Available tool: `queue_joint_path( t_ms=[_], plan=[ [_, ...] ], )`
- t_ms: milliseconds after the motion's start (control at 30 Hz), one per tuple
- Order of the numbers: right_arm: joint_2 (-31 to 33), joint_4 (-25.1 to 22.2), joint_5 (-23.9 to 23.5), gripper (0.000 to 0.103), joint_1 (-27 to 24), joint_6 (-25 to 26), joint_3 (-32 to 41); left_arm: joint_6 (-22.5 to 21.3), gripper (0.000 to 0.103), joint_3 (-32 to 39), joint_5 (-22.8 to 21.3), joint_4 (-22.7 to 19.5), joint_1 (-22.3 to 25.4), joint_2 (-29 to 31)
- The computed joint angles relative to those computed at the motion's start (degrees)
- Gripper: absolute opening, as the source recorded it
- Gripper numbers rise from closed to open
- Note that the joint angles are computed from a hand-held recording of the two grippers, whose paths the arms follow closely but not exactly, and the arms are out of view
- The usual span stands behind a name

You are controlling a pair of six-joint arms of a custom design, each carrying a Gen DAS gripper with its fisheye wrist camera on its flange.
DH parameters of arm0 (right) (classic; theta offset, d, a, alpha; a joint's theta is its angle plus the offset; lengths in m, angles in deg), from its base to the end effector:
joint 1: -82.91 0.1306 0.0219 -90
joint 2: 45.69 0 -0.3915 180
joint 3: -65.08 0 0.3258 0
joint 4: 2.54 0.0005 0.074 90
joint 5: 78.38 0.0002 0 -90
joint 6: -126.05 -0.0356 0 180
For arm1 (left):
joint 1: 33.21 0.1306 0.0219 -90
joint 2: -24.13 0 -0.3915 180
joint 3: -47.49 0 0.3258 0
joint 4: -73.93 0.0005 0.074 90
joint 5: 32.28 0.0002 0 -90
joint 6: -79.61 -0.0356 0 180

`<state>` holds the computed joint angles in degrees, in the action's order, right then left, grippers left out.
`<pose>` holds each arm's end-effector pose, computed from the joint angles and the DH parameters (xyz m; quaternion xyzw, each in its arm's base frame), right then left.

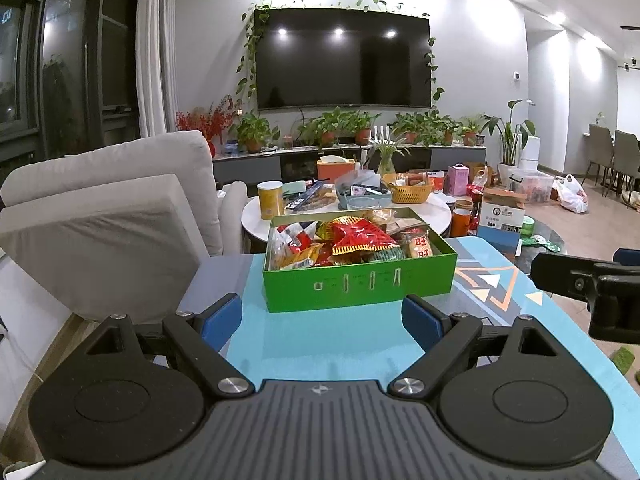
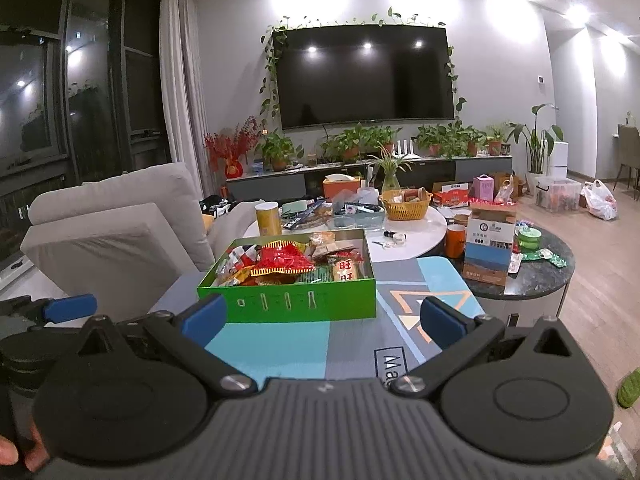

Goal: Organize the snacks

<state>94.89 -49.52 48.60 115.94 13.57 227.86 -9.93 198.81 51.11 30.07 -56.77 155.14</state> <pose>0.6147 0.3735 0.4592 0.0967 0.8112 0.0016 0.5767 0.6289 -0.2703 0.4952 0.1363 0.8245 -0.0667 0.5451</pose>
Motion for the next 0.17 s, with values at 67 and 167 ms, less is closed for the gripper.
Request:
queue_joint_path(
  t_ms=[67, 167],
  plan=[
    [0.3, -0.7, -0.2, 0.056, 0.0, -0.3, 0.5, 0.1, 0.086, -0.6, 0.1, 0.4, 0.0, -0.2],
    [0.5, -1.2, -0.4, 0.056, 0.0, -0.4, 1.0, 0.6, 0.086, -0.7, 0.0, 0.3, 0.1, -0.2]
  ],
)
